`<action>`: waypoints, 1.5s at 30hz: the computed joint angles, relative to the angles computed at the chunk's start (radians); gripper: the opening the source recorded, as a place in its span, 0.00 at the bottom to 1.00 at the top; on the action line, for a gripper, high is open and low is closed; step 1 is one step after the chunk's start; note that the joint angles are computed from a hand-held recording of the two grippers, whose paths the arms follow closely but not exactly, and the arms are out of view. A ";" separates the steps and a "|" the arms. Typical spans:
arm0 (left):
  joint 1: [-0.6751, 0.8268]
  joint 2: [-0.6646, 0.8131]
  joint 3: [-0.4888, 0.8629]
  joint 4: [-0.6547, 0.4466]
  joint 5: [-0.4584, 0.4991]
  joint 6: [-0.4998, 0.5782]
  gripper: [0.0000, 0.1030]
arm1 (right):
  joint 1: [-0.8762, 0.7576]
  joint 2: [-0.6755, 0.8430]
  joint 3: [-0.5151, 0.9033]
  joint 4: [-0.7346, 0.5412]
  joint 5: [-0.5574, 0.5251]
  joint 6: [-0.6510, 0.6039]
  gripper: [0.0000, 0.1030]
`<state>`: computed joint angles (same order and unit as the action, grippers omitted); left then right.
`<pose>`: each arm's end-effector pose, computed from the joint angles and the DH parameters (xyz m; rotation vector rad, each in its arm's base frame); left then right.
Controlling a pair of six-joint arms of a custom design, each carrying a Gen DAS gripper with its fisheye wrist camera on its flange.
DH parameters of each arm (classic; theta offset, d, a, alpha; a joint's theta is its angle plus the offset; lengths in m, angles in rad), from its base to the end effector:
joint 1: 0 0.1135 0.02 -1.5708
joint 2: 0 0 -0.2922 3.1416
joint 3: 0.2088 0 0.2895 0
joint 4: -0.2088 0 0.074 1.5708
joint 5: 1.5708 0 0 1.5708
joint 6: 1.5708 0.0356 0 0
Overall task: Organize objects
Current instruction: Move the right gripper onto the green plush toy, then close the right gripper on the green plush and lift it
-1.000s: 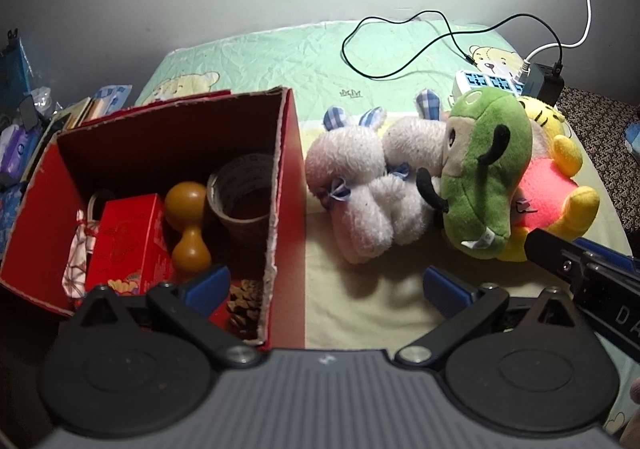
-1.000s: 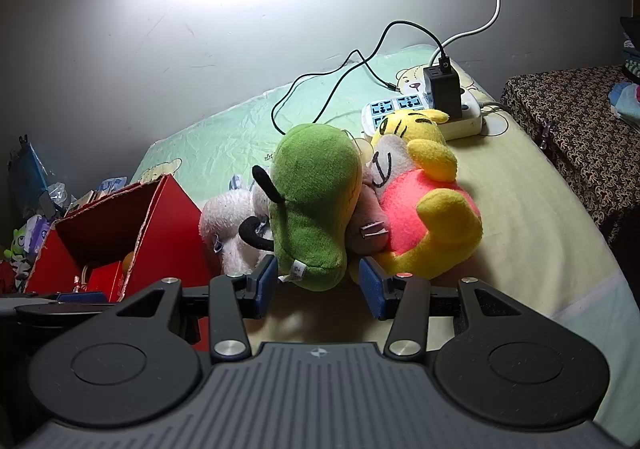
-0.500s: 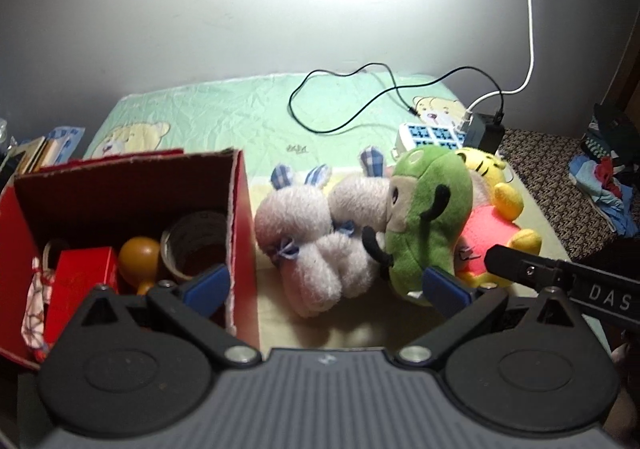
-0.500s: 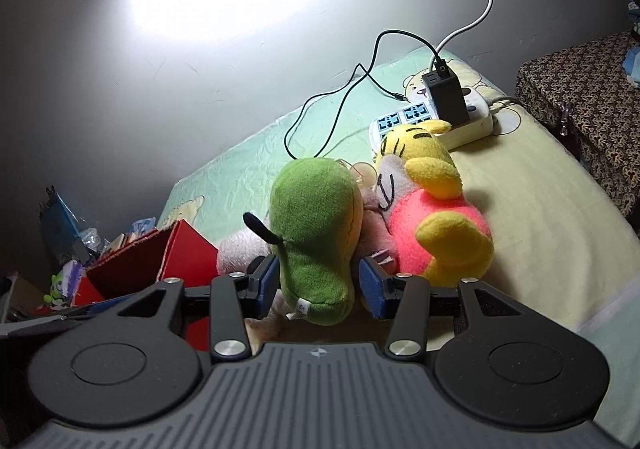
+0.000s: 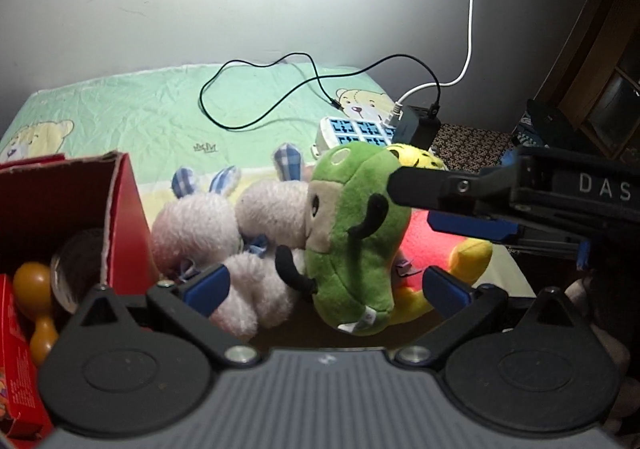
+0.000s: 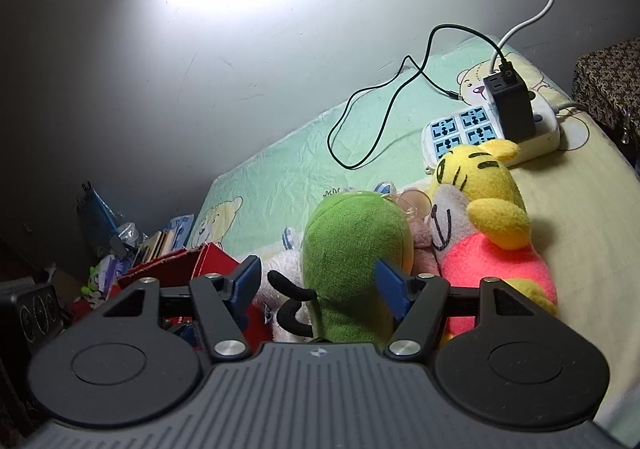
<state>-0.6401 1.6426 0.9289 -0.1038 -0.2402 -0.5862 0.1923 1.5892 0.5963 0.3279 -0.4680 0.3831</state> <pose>0.3007 -0.2134 0.1857 -0.0493 2.3790 -0.3064 0.3047 0.0757 0.1359 -0.0458 2.2815 0.8311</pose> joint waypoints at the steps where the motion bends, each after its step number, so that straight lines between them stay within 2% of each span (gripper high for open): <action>1: 0.003 0.021 0.012 0.003 -0.001 0.017 0.99 | 0.011 0.013 0.009 -0.003 0.015 -0.005 0.66; 5: 0.024 0.077 0.048 0.013 0.021 0.063 0.97 | 0.019 0.059 0.031 -0.001 0.074 -0.003 0.67; 8: 0.052 0.109 0.068 0.036 0.058 0.074 0.94 | -0.002 0.104 0.055 -0.014 0.052 0.018 0.66; 11: 0.065 0.145 0.093 0.049 0.107 0.093 0.83 | -0.018 0.126 0.050 0.001 0.017 0.053 0.64; 15: 0.051 0.194 0.137 0.041 0.133 0.132 0.59 | -0.027 0.114 0.016 0.045 0.002 0.066 0.60; 23: 0.025 0.149 0.109 0.043 0.091 0.138 0.57 | -0.041 0.077 -0.025 0.087 -0.060 0.106 0.59; 30: -0.023 0.029 0.027 0.015 0.036 0.061 0.57 | -0.007 -0.034 -0.109 0.089 -0.069 0.042 0.59; 36: -0.086 -0.076 -0.041 -0.042 -0.052 -0.015 0.57 | 0.034 -0.101 -0.154 0.089 -0.087 0.019 0.59; 45: -0.197 -0.230 -0.111 -0.182 -0.244 -0.172 0.57 | 0.112 -0.140 -0.192 0.148 -0.153 0.020 0.59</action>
